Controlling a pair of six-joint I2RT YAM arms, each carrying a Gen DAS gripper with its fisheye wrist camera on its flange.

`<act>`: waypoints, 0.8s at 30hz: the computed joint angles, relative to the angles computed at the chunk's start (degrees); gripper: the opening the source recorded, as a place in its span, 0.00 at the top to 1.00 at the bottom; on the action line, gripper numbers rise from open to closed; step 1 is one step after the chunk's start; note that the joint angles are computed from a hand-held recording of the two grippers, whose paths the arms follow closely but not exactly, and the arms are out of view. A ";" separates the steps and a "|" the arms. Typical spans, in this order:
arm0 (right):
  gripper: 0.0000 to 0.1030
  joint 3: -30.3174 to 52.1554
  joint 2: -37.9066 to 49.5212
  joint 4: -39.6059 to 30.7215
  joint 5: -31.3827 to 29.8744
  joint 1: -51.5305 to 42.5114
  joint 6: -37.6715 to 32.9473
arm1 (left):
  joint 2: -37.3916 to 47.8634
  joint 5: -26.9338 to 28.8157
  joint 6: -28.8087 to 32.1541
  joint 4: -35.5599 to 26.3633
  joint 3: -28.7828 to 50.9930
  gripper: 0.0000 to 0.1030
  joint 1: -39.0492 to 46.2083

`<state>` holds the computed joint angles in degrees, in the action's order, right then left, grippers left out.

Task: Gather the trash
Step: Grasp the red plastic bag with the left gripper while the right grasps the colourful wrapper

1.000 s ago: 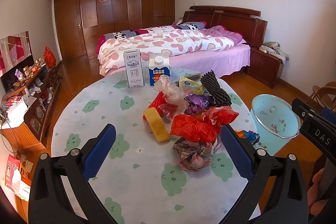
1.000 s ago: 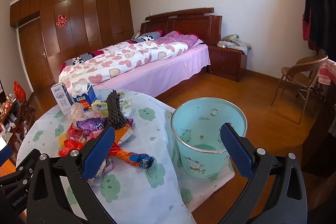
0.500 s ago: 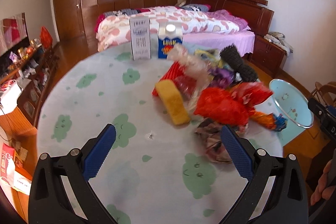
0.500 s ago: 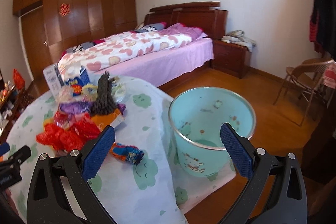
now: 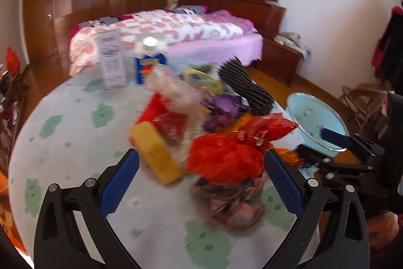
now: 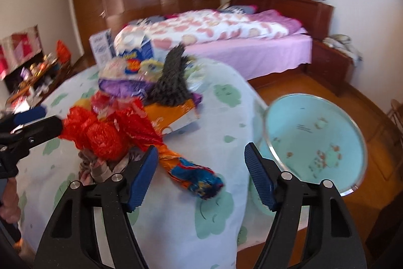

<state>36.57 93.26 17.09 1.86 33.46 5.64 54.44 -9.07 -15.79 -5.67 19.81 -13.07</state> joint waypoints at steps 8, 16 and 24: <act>0.54 5.02 7.32 -2.96 -3.40 0.23 -3.41 | 12.80 8.33 -1.93 6.49 2.06 0.45 3.56; 0.77 0.95 1.35 -2.07 -6.81 0.69 -6.06 | 7.07 10.39 -3.96 6.81 -0.73 0.66 5.30; 0.79 -5.70 -11.08 0.09 -9.12 0.00 -6.03 | -9.13 -2.64 -6.95 -4.42 -0.36 0.66 -3.11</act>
